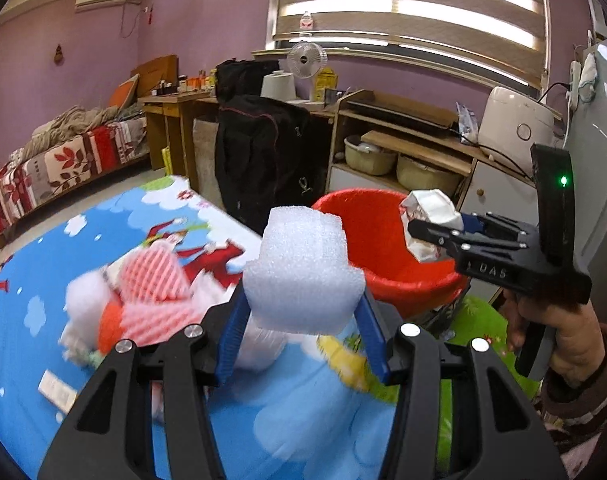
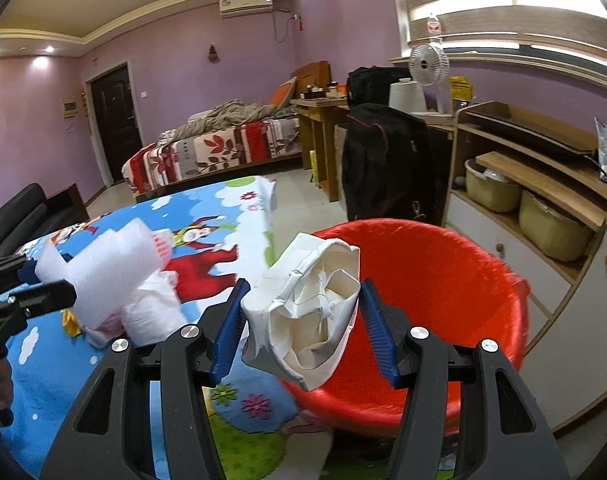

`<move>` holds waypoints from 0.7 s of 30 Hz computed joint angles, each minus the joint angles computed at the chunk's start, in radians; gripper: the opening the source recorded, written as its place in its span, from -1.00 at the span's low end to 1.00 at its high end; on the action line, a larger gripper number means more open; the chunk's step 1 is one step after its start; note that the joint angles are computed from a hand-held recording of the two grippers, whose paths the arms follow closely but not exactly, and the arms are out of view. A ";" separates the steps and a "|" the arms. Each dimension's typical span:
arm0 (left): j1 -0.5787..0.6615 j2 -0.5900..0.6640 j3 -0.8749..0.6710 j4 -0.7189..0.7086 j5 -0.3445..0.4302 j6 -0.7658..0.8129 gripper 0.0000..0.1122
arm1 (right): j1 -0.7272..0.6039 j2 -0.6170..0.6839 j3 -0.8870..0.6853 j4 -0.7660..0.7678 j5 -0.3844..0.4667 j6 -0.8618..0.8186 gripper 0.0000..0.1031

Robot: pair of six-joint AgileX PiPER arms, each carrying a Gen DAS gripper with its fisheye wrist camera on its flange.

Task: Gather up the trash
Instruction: 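Carry the paper bag over the red bin and open the right gripper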

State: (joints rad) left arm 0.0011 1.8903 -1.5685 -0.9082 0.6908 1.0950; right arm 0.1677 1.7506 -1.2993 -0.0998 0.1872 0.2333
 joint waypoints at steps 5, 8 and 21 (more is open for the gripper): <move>-0.057 0.094 -0.180 0.081 0.050 -0.129 -0.11 | -0.042 0.010 -0.035 0.010 0.030 -0.024 0.04; -0.083 0.155 -0.295 0.130 0.087 -0.214 -0.11 | -0.067 0.011 -0.047 0.007 0.042 -0.026 0.05; -0.180 0.456 -0.863 0.317 0.295 -0.522 -0.11 | -0.147 0.055 -0.134 0.078 0.091 -0.112 0.06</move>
